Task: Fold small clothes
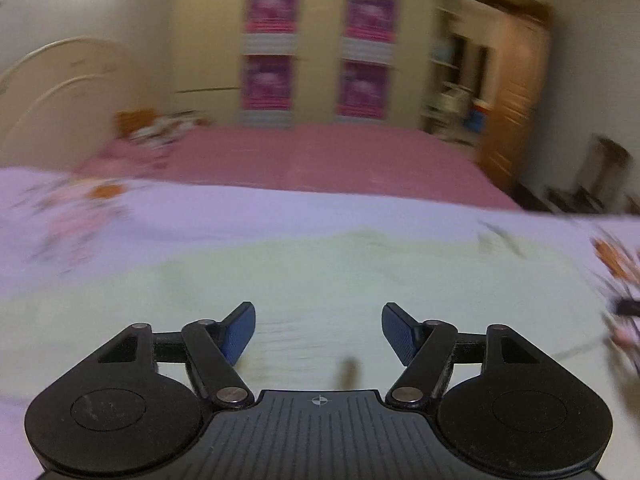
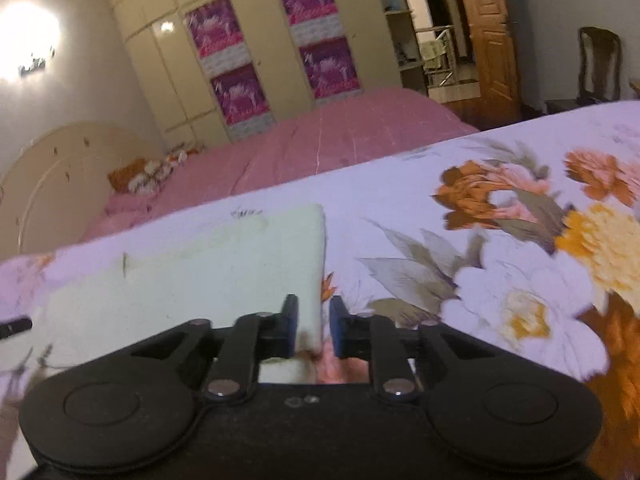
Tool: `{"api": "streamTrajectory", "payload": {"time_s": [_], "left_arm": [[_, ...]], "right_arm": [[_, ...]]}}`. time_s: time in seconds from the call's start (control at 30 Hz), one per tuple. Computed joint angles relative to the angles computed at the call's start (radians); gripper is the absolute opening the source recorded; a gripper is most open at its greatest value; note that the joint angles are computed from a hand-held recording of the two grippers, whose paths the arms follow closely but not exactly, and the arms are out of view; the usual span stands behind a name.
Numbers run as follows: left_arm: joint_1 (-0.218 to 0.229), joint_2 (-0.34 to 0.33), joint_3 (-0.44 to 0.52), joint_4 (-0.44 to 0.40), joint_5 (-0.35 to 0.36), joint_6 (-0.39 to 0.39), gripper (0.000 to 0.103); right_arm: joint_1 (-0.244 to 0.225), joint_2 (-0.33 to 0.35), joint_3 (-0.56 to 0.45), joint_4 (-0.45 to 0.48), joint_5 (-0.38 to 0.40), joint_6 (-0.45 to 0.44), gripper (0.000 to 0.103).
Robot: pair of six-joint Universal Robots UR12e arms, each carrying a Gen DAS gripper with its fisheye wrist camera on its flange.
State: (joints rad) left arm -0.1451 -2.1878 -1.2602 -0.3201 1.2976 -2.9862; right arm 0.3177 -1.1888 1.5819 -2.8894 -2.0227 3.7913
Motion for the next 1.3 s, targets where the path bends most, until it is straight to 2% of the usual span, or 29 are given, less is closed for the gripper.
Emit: {"api": "streamTrajectory", "payload": {"time_s": [0.07, 0.1, 0.17, 0.2, 0.23, 0.27, 0.3, 0.47, 0.53, 0.6, 0.67, 0.7, 0.73, 0.83, 0.87, 0.93, 0.97, 1.03, 1.07, 1.1, 1.13, 1.17, 1.23, 1.27, 1.3], "left_arm": [[-0.015, -0.019, 0.026, -0.075, 0.024, 0.05, 0.069], [-0.015, -0.032, 0.026, -0.081, 0.04, 0.058, 0.069], [0.002, -0.032, 0.009, -0.035, -0.006, 0.031, 0.069], [0.004, -0.032, 0.009, -0.021, -0.007, 0.018, 0.069], [0.001, -0.034, 0.01, 0.003, 0.01, 0.003, 0.069], [-0.002, -0.043, 0.021, 0.019, 0.007, -0.01, 0.069], [-0.004, -0.051, 0.038, 0.011, -0.009, -0.016, 0.069], [-0.029, -0.103, 0.126, -0.019, -0.04, -0.018, 0.069], [-0.035, -0.12, 0.15, -0.052, -0.018, -0.02, 0.069], [-0.027, -0.125, 0.145, -0.036, -0.013, -0.054, 0.069], [-0.013, -0.121, 0.133, -0.016, -0.008, -0.089, 0.069], [-0.008, -0.121, 0.129, -0.011, -0.007, -0.099, 0.069], [-0.003, -0.122, 0.131, -0.016, -0.023, -0.116, 0.069], [-0.019, -0.108, 0.113, 0.02, 0.051, -0.091, 0.069], [-0.016, -0.093, 0.083, 0.064, 0.027, -0.099, 0.069], [-0.016, -0.072, 0.039, 0.12, -0.002, -0.1, 0.069], [-0.017, -0.063, 0.022, 0.133, -0.004, -0.085, 0.069], [-0.021, -0.047, -0.011, 0.136, -0.005, -0.058, 0.069], [-0.021, -0.041, -0.019, 0.111, -0.005, -0.04, 0.069], [-0.028, -0.043, -0.015, 0.061, 0.027, -0.012, 0.069], [-0.029, -0.042, -0.021, 0.054, 0.033, 0.006, 0.07], [-0.028, -0.041, -0.019, 0.056, 0.033, -0.006, 0.07], [-0.016, -0.021, -0.027, 0.035, 0.037, -0.03, 0.07], [-0.009, -0.014, -0.038, 0.056, 0.037, -0.057, 0.071], [0.005, -0.003, -0.054, 0.068, 0.024, -0.099, 0.071]], "right_arm": [[0.001, 0.029, -0.035, 0.058, -0.003, -0.051, 0.008], [0.003, 0.04, -0.044, 0.083, -0.013, -0.079, 0.005], [0.006, 0.041, -0.04, 0.071, -0.026, -0.107, 0.002], [0.006, 0.037, -0.043, 0.074, -0.028, -0.106, 0.003], [0.008, 0.036, -0.039, 0.042, -0.051, -0.131, 0.01], [0.01, 0.045, -0.045, -0.001, -0.078, -0.167, 0.012], [0.002, 0.051, -0.052, -0.021, -0.072, -0.182, 0.011], [-0.029, 0.117, -0.16, 0.016, -0.037, -0.174, 0.01], [-0.039, 0.139, -0.198, 0.085, -0.022, -0.177, 0.009], [-0.04, 0.151, -0.211, 0.128, -0.063, -0.193, 0.007], [-0.044, 0.143, -0.197, 0.131, -0.093, -0.165, 0.005], [-0.044, 0.14, -0.196, 0.154, -0.119, -0.15, 0.008], [-0.046, 0.134, -0.188, 0.164, -0.125, -0.14, 0.016], [-0.042, 0.128, -0.192, 0.178, -0.114, -0.173, 0.015], [-0.036, 0.124, -0.185, 0.147, -0.125, -0.172, 0.014], [-0.013, 0.113, -0.151, 0.014, -0.153, -0.208, 0.015], [-0.006, 0.106, -0.137, -0.013, -0.138, -0.233, 0.015], [0.017, 0.096, -0.112, -0.038, -0.113, -0.295, 0.014], [0.026, 0.093, -0.103, -0.033, -0.096, -0.323, 0.014], [0.032, 0.094, -0.103, -0.019, -0.087, -0.349, 0.013], [0.041, 0.096, -0.101, 0.018, -0.098, -0.366, 0.013], [0.04, 0.096, -0.103, 0.083, -0.108, -0.343, 0.015], [0.043, 0.085, -0.103, 0.137, -0.12, -0.26, 0.017], [0.047, 0.078, -0.105, 0.146, -0.128, -0.225, 0.017], [0.051, 0.071, -0.097, 0.116, -0.135, -0.217, 0.018]]}}
